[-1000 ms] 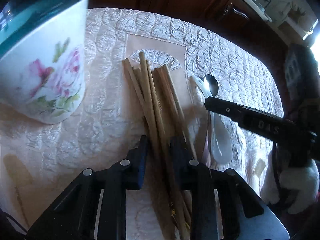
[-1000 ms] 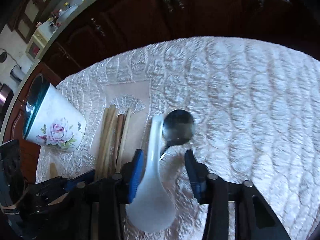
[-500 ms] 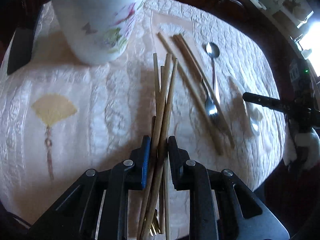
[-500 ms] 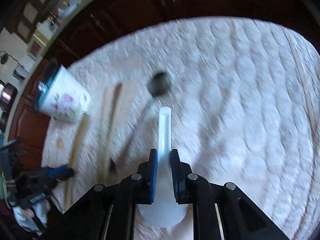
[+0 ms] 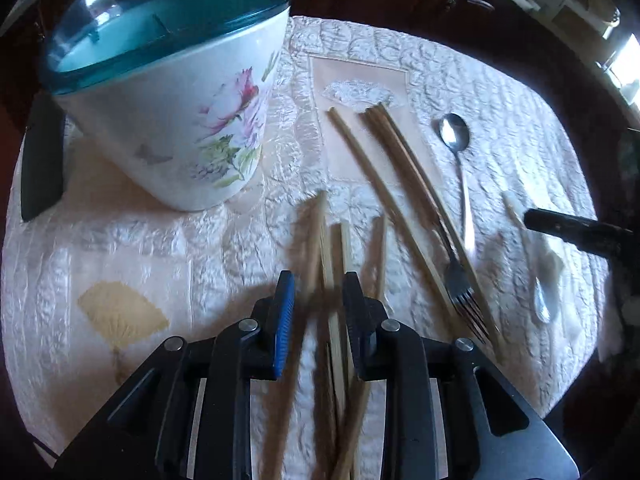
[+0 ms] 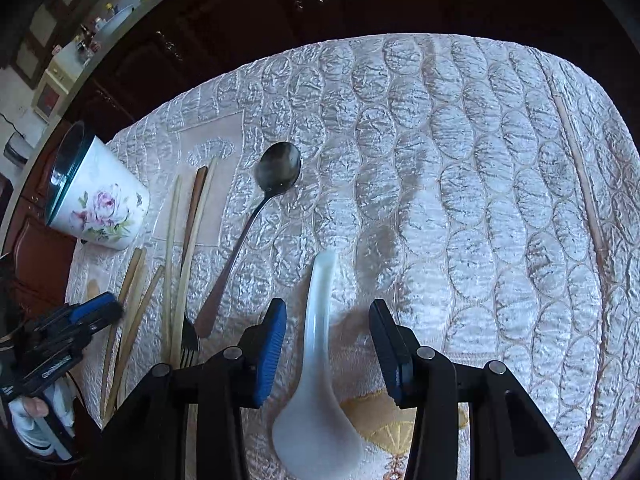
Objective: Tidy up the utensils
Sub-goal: 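Lift and carry the chopsticks and ceramic spoon over the floral cup with both tools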
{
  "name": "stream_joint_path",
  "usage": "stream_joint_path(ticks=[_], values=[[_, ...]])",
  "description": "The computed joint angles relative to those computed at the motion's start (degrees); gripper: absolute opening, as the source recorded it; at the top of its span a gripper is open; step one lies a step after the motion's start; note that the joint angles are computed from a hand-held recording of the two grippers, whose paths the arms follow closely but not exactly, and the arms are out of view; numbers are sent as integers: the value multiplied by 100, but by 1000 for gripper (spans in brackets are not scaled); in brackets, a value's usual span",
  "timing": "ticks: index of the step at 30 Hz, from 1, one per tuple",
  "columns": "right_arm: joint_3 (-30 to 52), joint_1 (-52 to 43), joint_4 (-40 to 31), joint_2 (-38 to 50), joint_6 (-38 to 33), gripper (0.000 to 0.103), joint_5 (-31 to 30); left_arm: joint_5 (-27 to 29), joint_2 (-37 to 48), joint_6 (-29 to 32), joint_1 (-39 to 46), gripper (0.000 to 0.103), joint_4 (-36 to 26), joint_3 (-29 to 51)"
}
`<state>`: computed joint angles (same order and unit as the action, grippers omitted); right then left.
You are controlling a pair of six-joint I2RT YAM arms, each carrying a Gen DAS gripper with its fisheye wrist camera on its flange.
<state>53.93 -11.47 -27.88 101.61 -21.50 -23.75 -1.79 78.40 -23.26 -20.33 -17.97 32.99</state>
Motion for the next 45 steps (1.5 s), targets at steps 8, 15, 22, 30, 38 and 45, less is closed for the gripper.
stream_joint_path(ticks=[8, 15, 22, 30, 38, 45], values=[[374, 292, 143, 596, 192, 30, 30, 93, 561, 224, 317, 24, 151, 354], [385, 409, 85, 374, 214, 13, -153, 485, 126, 471, 621, 6, -112, 316], [85, 344, -260, -646, 47, 12, -601, 887, -1572, 680, 1047, 6, -882, -2], [-78, 368, -800, -1946, -148, 12, -1080, 1493, -3667, 1191, 1854, 6, -2445, 155], [163, 937, -970, -2638, 314, 12, -1308, 2221, -4684, 2166, 3183, 6, -3854, 944], [461, 1758, -615, -2760, 1083, 12, -1206, 3357, -4453, 3218, 4731, 6, -4524, 1889]])
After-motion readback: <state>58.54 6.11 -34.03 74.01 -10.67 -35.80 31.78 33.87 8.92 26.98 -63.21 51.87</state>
